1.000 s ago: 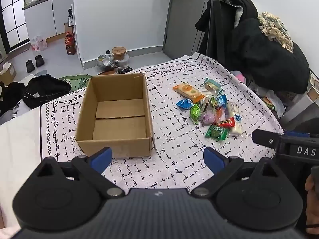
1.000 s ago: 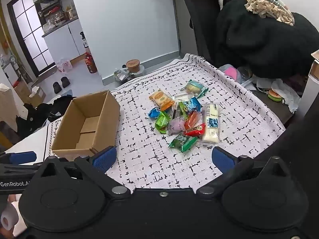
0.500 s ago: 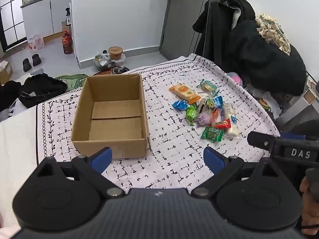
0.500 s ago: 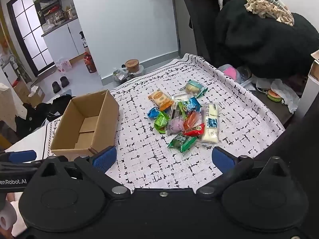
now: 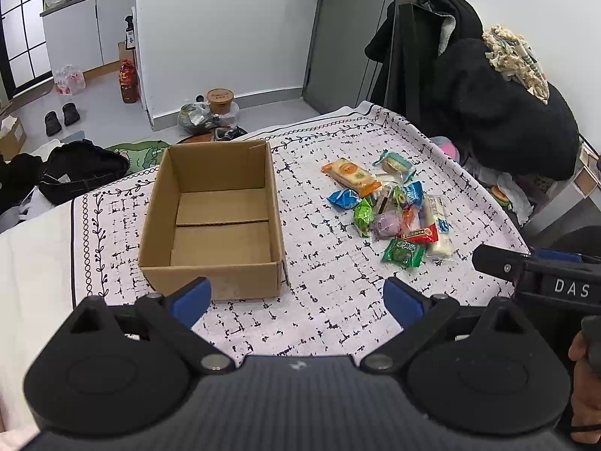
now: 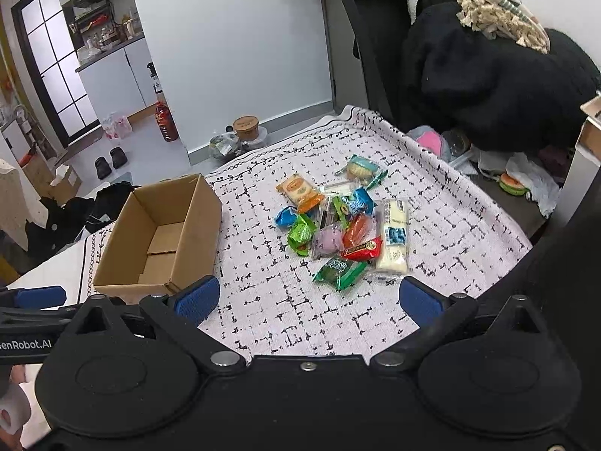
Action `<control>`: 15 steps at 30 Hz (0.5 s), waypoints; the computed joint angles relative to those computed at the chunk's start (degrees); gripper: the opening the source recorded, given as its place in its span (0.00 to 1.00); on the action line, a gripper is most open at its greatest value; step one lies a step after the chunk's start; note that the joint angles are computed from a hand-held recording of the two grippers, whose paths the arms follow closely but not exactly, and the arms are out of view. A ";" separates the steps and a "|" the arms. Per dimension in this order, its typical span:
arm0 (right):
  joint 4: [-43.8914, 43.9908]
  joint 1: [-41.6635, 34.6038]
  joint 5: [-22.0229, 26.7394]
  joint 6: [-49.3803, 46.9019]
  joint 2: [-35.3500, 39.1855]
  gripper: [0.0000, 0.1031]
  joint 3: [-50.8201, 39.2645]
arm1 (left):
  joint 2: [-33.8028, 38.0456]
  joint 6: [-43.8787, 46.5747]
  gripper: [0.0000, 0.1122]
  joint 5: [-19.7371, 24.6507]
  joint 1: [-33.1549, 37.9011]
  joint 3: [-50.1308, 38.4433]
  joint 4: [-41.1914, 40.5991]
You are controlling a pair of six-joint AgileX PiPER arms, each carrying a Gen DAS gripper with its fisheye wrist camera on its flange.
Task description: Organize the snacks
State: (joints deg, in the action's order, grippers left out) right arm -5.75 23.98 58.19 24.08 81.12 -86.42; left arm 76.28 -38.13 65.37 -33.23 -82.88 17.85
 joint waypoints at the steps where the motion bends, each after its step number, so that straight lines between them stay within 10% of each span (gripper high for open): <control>1: 0.18 -0.14 0.06 0.07 0.03 1.00 0.01 | 0.02 -0.02 0.87 -0.01 -0.07 0.03 0.08; 15: -0.99 0.54 -0.02 -0.05 -0.13 1.00 0.64 | -0.06 -0.28 0.87 0.15 0.23 -0.06 0.28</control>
